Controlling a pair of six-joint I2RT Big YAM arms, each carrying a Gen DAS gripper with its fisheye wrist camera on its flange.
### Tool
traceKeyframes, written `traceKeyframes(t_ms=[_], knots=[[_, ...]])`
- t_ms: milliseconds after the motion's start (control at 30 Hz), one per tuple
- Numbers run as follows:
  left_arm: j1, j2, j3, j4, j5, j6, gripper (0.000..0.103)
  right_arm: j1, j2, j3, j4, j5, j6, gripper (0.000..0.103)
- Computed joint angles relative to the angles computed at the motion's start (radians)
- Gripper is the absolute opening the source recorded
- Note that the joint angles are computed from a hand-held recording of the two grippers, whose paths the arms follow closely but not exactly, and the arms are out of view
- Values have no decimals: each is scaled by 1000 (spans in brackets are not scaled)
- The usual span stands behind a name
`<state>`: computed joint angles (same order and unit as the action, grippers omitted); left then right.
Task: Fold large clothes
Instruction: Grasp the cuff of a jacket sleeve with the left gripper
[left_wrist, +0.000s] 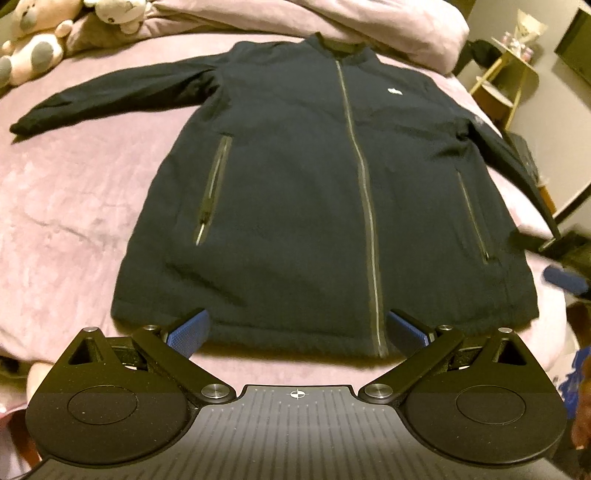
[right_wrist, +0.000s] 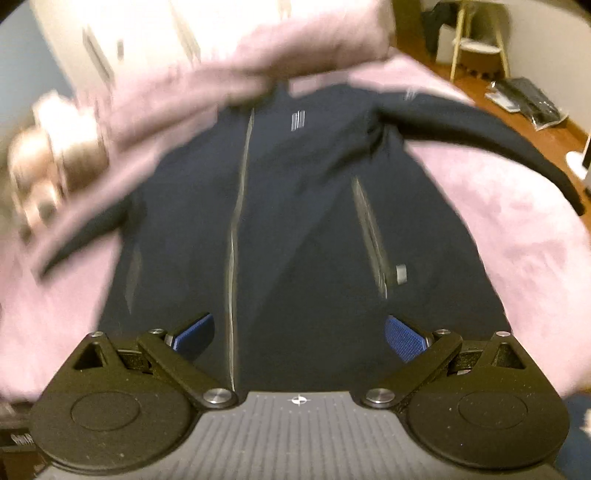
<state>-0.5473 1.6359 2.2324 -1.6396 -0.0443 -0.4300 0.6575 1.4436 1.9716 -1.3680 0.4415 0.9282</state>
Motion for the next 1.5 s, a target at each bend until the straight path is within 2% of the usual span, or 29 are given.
traceKeyframes(t_ms=[33,67,133,200,233,300,400,500,567,633,800,867,933,1000,1033,1067,1133,1167,1200,1233,1300,1367,1467,1500], knots=[[12,0,-12,27,7,-2,103,-17,-58,-98,123,58,-30,99],[21,-2,-25,54,5,-1,103,-38,-91,-155,195,97,-58,99],[32,4,-39,101,-10,27,103,-115,-118,-204,232,113,-83,99],[32,36,-11,109,-55,55,103,-212,-134,-238,239,76,-39,99],[30,53,3,113,-85,59,103,-273,-154,-280,270,50,17,99],[28,91,31,126,-135,66,103,-390,-205,-389,394,-31,104,99],[30,145,72,140,-168,59,103,-571,-233,-508,517,-171,276,98],[31,210,136,122,-207,70,103,-678,-221,-573,574,-236,395,75],[32,243,168,120,-227,84,103,-729,-215,-625,637,-270,482,65],[35,266,189,118,-241,85,103,-768,-215,-670,713,-282,546,63],[62,290,200,93,-192,22,103,-818,-175,-701,785,-256,649,55],[72,293,198,80,-176,-9,103,-831,-173,-718,805,-251,698,45],[82,287,184,73,-171,-30,103,-845,-170,-744,832,-260,745,25],[91,280,170,70,-167,-43,103,-866,-173,-759,832,-293,744,14],[95,281,173,65,-164,-47,103,-867,-163,-740,803,-294,696,14],[99,280,174,62,-163,-49,103,-857,-149,-682,723,-279,643,14],[101,288,193,40,-193,-52,103,-801,-71,-501,530,-136,402,13],[105,293,205,30,-201,-49,103,-761,-30,-411,456,-43,277,12],[109,292,206,35,-198,-48,103,-718,8,-329,420,44,141,12],[113,286,199,49,-191,-49,103,-665,40,-253,435,115,-25,12],[121,272,186,83,-169,-50,103,-585,80,-161,506,144,-267,12],[126,271,191,110,-155,-48,103,-485,143,-52,568,107,-544,12],[135,280,216,139,-125,-59,103,-363,233,66,542,3,-839,22],[139,281,220,153,-105,-64,103,-328,257,85,520,-26,-913,35]])
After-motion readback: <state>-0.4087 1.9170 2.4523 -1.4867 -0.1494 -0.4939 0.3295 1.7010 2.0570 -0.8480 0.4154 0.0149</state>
